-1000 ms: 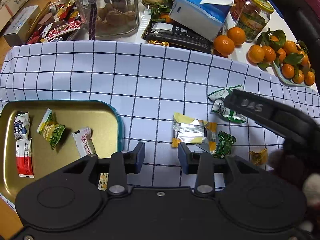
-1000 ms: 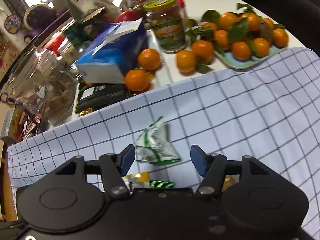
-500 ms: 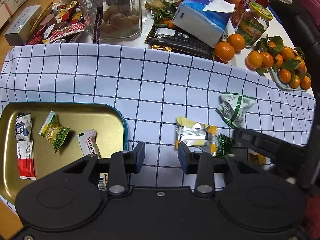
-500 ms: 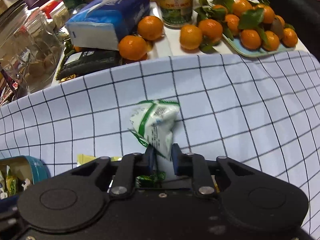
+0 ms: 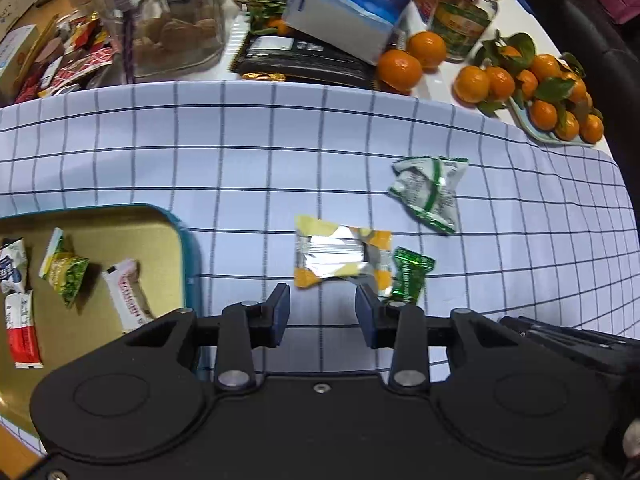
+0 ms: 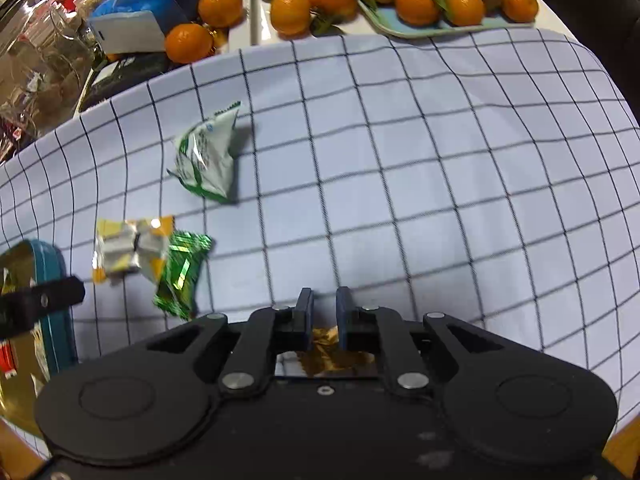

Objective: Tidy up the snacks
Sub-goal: 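Grasp the green wrapped candy with the left gripper while the right grasps the gold-foil candy, then lift the green candy with the left gripper while the right lifts the gold-foil candy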

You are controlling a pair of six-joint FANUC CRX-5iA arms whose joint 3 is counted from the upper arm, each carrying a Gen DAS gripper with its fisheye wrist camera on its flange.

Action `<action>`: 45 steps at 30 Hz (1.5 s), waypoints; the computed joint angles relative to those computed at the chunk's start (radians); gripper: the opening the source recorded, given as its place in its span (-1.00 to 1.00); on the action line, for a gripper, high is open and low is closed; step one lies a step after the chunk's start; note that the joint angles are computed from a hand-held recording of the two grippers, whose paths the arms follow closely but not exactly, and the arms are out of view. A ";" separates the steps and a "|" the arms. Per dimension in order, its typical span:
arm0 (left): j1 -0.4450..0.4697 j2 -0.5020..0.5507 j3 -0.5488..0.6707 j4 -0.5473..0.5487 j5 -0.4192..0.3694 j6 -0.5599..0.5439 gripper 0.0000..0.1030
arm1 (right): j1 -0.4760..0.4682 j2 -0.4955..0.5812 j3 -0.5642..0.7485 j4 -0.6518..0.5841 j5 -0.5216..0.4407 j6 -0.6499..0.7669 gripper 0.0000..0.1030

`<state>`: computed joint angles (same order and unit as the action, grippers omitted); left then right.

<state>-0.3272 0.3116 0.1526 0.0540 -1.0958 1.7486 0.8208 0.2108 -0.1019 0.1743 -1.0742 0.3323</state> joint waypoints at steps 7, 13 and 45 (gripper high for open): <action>-0.032 0.035 0.010 0.049 0.038 -0.045 -0.10 | -0.022 -0.062 -0.060 -0.008 0.032 -0.056 -0.66; -0.060 0.067 0.048 0.010 0.037 -0.020 -0.10 | -0.034 -0.115 -0.087 -0.015 0.069 -0.085 -0.58; -0.084 0.089 0.055 0.024 -0.072 -0.092 -0.49 | -0.100 -0.166 -0.067 -0.252 0.086 0.009 -0.24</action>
<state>-0.4107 0.4003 0.2081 0.0782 -1.1679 1.6563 0.7209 0.0447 -0.1687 -0.0774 -0.9880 0.3409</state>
